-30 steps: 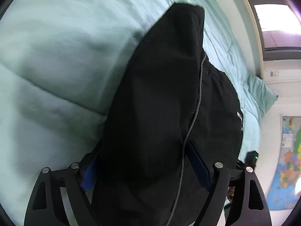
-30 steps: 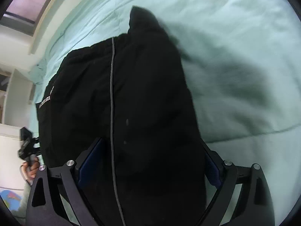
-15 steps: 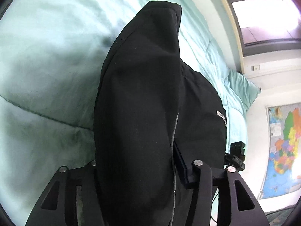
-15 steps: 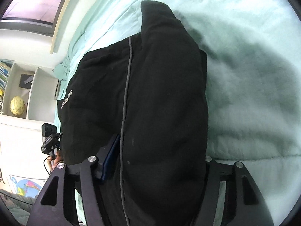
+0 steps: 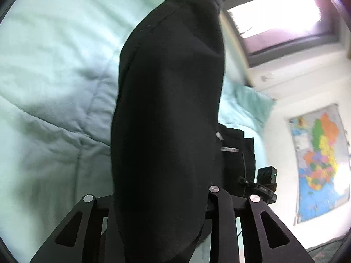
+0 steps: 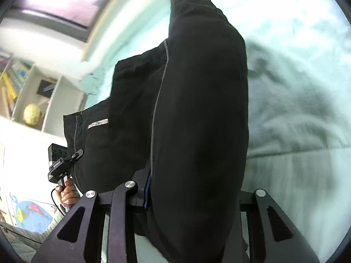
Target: Fold large clothes
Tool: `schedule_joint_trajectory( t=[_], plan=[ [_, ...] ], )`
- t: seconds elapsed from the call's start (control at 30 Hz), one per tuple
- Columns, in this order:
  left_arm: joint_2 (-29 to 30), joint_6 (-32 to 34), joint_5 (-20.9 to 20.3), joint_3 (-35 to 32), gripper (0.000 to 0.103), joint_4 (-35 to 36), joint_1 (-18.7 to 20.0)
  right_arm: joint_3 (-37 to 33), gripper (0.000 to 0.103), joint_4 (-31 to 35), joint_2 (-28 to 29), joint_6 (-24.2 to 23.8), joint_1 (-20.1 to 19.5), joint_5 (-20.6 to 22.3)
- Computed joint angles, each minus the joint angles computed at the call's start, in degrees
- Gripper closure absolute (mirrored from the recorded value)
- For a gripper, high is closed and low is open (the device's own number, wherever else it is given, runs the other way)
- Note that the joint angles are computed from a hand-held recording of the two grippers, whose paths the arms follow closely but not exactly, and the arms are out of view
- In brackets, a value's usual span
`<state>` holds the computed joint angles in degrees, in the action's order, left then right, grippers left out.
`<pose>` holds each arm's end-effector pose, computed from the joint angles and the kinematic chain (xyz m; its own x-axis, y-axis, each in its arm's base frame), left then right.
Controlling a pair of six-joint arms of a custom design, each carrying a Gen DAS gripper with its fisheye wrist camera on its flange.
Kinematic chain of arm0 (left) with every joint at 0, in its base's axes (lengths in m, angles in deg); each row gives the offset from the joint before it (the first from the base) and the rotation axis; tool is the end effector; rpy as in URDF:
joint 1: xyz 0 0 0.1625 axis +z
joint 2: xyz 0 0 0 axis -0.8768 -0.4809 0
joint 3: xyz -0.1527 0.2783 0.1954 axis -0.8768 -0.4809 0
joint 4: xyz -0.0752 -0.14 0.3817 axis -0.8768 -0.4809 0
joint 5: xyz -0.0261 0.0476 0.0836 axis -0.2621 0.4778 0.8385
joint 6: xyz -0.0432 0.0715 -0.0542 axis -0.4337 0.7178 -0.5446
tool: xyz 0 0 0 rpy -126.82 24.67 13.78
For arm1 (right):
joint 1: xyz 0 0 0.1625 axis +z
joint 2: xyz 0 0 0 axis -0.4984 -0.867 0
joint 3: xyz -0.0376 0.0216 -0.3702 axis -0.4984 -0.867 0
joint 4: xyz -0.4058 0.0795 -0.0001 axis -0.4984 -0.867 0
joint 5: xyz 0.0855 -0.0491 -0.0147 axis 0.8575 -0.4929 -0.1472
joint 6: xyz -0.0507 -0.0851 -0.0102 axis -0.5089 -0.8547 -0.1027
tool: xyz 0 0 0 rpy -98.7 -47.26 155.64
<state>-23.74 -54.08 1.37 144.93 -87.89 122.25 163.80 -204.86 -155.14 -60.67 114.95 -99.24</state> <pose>-0.2248 -0.6924 0.2946 -0.9895 0.0729 0.1245 0.0194 0.9224 -0.3857 0.0724 -0.6439 0.4089 -0.9915 -0.0450 0.1220 -0.0909 0.9109 -0.4025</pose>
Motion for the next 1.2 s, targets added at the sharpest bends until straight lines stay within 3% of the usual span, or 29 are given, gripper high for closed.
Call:
schedule_joint_trajectory(
  t=[0.1,0.17,0.4,0.57,0.73,0.8,0.87,0.93,1.0,1.03,1.13,1.17,1.2],
  plan=[
    [-5.13,-0.59,2.15,4.33,0.073,-0.71,-3.96,4.75,0.065,-4.9,-1.63,-2.91,-0.65,-0.15],
    [-9.39,-1.11,2.95,8.11,0.073,-1.07,-5.98,8.88,0.065,-5.14,-6.32,-2.77,0.54,-0.04],
    [-22.75,-7.34,5.06,22.67,0.073,-0.21,-12.65,21.75,0.065,-1.83,-20.37,0.29,3.43,-3.33],
    [-27.97,-13.79,4.89,30.7,0.073,1.98,-13.81,28.47,0.065,1.45,-25.52,3.08,1.47,-5.64],
    [-29.24,-20.91,4.72,37.07,0.07,4.21,-11.3,32.91,0.062,0.96,-24.64,5.9,-3.11,-9.65],
    [-29.1,-24.37,6.32,39.15,0.052,5.18,-9.1,34.24,0.054,-0.76,-24.81,8.51,-6.07,-10.82],
    [-30.17,-26.61,2.94,42.34,0.044,0.71,-5.49,35.41,0.046,-1.95,-27.1,10.06,-9.75,-7.64],
    [-31.48,-29.83,-3.64,45.77,0.038,-5.99,-1.2,36.21,0.046,-1.82,-30.07,11.35,-12.83,-4.88],
    [-33.36,-32.41,-5.62,47.49,0.038,-8.07,-0.34,36.57,0.043,-1.06,-33.54,13.32,-14.04,-6.45],
    [-34.6,-32.26,-3.01,47.19,0.038,-5.9,-1.57,36.81,0.035,-0.61,-35.12,13.67,-14.03,-8.15],
    [-39.21,-32.28,9.66,44.23,0.039,5.18,-9.04,37.65,0.035,0.09,-40.44,14.18,-12.28,-9.78],
    [-39.79,-32.08,12.67,42.88,0.039,8.37,-11.32,38.09,0.035,-0.08,-42.16,13.05,-10.82,-11.0],
    [-39.85,-31.16,16.03,40.78,0.039,12.42,-14.34,38.19,0.035,-0.27,-42.54,12.62,-6.96,-13.98]
  ],
)
